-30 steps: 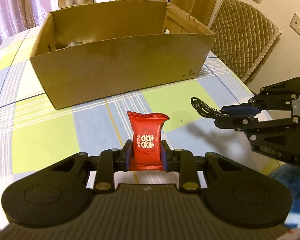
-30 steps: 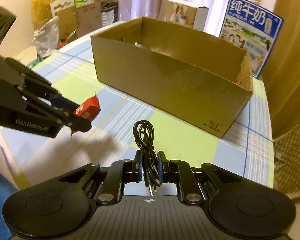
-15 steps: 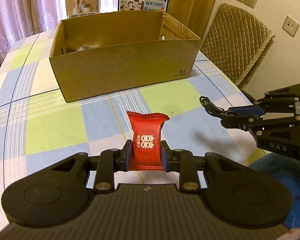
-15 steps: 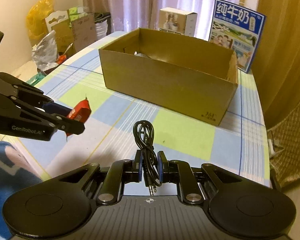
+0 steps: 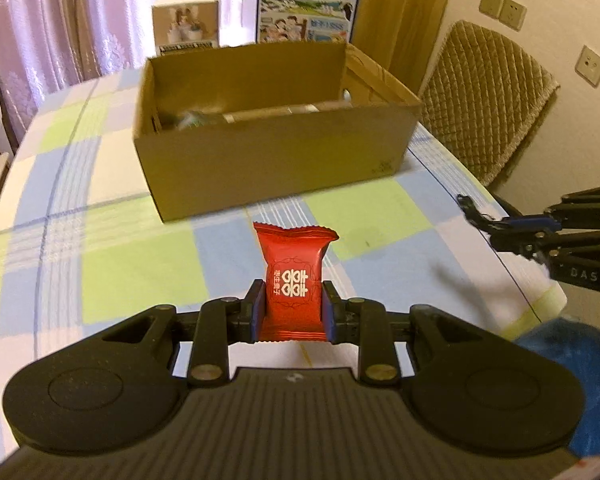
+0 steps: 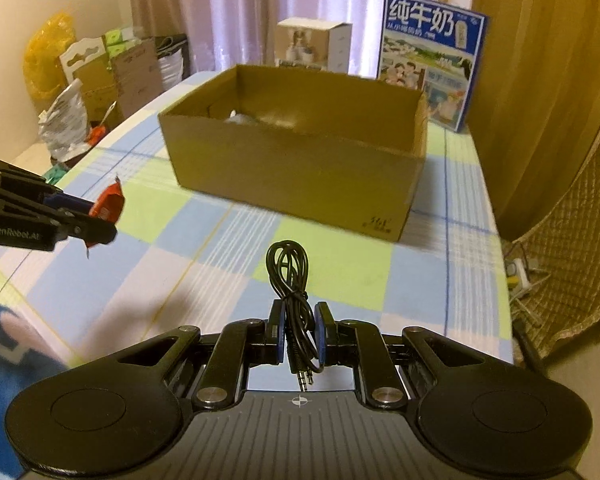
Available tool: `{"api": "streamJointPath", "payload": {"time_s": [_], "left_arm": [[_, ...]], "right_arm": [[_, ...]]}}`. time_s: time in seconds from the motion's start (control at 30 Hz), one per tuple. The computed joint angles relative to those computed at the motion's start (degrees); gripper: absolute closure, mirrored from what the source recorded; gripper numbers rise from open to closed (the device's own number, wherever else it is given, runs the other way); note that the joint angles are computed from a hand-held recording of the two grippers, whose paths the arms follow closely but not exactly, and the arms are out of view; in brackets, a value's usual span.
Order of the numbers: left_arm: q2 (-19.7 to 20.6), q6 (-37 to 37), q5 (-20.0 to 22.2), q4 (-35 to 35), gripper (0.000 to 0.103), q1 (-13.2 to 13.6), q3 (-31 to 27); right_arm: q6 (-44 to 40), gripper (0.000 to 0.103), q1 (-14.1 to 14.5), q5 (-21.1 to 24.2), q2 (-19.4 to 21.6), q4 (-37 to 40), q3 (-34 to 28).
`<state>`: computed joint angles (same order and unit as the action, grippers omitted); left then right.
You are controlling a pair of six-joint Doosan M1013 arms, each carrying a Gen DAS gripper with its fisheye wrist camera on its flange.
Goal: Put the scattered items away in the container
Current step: 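Lift and carry the candy and cable over the cardboard box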
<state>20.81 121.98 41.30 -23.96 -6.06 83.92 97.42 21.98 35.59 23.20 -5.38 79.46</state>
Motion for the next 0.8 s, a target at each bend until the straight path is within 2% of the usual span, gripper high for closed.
{"api": "streamJointPath", "payload": {"time_s": [0.43, 0.8], "left_arm": [[3.24, 0.09, 0.63, 1.63, 0.079, 1.09, -9.22], [7.34, -0.34, 2.92, 2.0, 0.079, 0.41, -16.25]], "right_arm": [[-1.52, 0.092, -1.47, 0.14, 3.13, -2.5, -9.46], [-6.02, 0.092, -1.52, 2.34, 8.76, 0.43, -18.9]]}}
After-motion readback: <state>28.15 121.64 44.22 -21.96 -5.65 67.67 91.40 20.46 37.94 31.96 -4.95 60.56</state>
